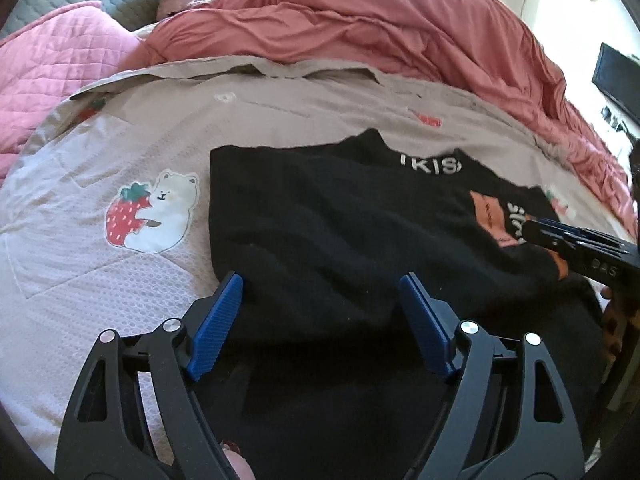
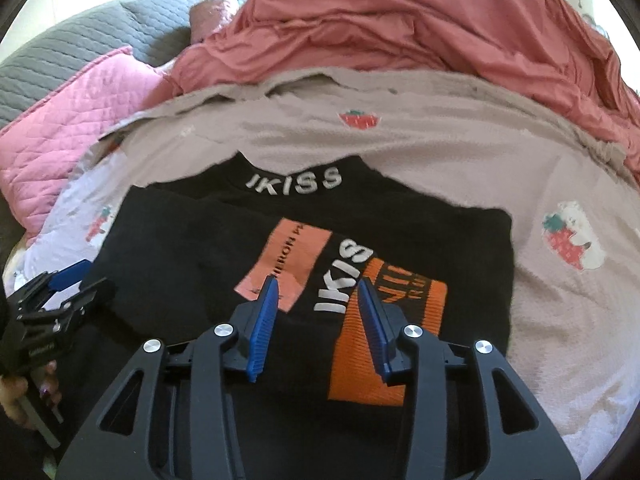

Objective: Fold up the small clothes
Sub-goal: 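Open the right tool to release the sock and lift away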

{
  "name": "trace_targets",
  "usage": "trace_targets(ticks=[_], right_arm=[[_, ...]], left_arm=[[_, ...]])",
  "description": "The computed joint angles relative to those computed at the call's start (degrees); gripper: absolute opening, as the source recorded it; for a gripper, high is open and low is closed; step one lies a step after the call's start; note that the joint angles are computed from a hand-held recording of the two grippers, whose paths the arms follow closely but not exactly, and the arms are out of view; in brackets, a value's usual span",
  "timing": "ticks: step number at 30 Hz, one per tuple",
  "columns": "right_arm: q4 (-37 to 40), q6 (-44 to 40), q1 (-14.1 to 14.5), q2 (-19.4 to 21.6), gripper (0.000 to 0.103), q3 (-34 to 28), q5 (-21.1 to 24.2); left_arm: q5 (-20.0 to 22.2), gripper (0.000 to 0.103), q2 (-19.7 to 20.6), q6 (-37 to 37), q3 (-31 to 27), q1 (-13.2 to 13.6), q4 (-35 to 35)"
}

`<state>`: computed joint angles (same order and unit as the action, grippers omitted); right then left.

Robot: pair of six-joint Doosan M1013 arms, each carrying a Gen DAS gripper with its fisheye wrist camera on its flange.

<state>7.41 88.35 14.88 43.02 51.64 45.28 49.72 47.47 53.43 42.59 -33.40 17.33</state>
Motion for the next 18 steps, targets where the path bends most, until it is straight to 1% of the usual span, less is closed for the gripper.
trace_targets(ticks=[2, 4, 8, 10, 12, 14, 17, 18], right_arm=[[0.0, 1.3, -0.2, 0.8, 0.040, -0.8, 1.5], [1.4, 1.6, -0.5, 0.9, 0.040, -0.5, 1.1], [0.6, 2.0, -0.4, 0.7, 0.040, -0.1, 0.5], [1.5, 1.9, -0.5, 0.2, 0.041, 0.6, -0.3], [3.7, 1.3, -0.8, -0.5, 0.047, 1.7, -1.2], [4.5, 1.1, -0.9, -1.3, 0.051, 3.1, -2.3], [4.4, 1.1, -0.9, -2.1, 0.054, 4.4, -3.4], [4.5, 1.2, -0.9, -2.5, 0.057, 5.0, -3.9]], left_arm=[[0.2, 0.073, 0.1, 0.2, -0.1, 0.0, 0.0], [0.4, 0.073, 0.0, 0.2, -0.1, 0.0, 0.0], [0.4, 0.073, 0.0, 0.1, -0.1, 0.0, 0.1], [0.6, 0.073, 0.0, -0.1, -0.1, 0.0, 0.3], [0.9, 0.074, -0.2, -0.5, 0.1, -0.1, 0.7], [1.0, 0.075, -0.6, -1.3, 0.4, 0.0, 1.0], [-0.8, 0.076, -1.7, -2.9, 2.0, 0.4, 0.3], [-1.4, 0.077, -2.0, -3.5, 2.5, 0.5, 0.3]])
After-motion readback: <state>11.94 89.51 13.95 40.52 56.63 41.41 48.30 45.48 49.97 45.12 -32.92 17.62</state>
